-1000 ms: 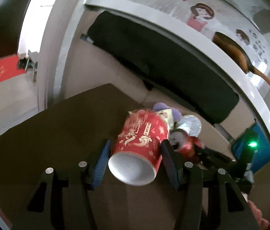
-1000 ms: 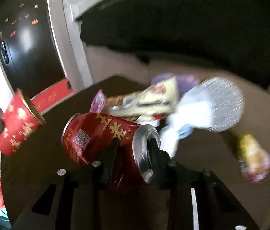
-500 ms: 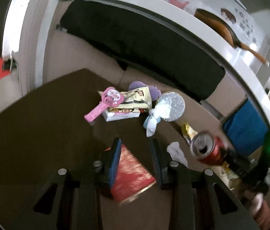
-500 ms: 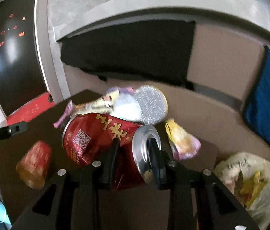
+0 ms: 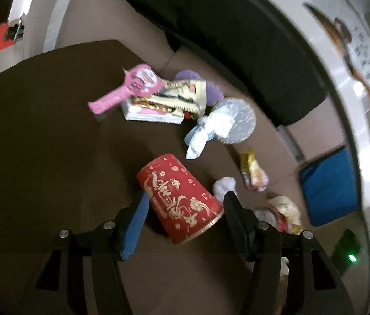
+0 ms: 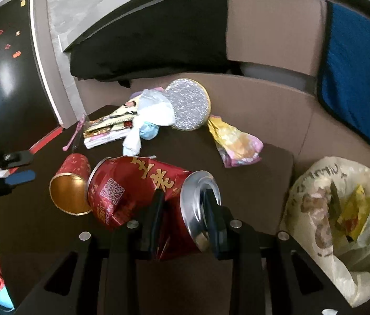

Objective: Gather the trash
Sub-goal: 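Grasp the red drink can with the right tool while the left tool holds the cup, then lift the cup and can over the bin while both tools open to drop them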

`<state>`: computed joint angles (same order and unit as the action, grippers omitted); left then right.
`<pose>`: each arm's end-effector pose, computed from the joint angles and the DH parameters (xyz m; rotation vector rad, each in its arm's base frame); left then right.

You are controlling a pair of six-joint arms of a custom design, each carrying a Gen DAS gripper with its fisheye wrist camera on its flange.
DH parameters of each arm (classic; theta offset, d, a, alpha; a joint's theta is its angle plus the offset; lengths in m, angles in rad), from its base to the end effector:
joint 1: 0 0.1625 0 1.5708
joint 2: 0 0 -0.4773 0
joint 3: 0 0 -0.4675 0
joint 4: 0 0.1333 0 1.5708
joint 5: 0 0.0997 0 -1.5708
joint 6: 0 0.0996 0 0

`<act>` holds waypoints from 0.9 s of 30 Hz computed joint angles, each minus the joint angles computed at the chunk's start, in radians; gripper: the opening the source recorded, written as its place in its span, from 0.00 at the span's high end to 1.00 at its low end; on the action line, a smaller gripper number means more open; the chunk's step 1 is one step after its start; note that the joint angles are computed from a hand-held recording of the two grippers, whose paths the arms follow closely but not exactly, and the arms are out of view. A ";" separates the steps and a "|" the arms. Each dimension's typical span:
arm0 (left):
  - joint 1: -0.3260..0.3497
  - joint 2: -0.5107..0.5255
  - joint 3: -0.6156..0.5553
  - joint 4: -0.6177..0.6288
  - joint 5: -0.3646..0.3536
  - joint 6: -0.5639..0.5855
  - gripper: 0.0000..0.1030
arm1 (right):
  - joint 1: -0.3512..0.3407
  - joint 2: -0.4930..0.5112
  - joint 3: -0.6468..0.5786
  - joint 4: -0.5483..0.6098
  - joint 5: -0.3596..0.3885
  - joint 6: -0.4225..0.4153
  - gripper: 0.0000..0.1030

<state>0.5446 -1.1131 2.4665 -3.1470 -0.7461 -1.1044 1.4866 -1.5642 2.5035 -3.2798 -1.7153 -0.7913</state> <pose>-0.2556 -0.3962 0.0903 -0.2363 2.6785 -1.1733 0.0833 -0.4278 0.2611 0.8152 -2.4254 0.8598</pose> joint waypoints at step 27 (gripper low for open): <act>0.059 0.060 -0.083 0.120 -0.038 0.041 0.37 | -0.126 -0.001 -0.013 0.086 0.069 0.031 0.51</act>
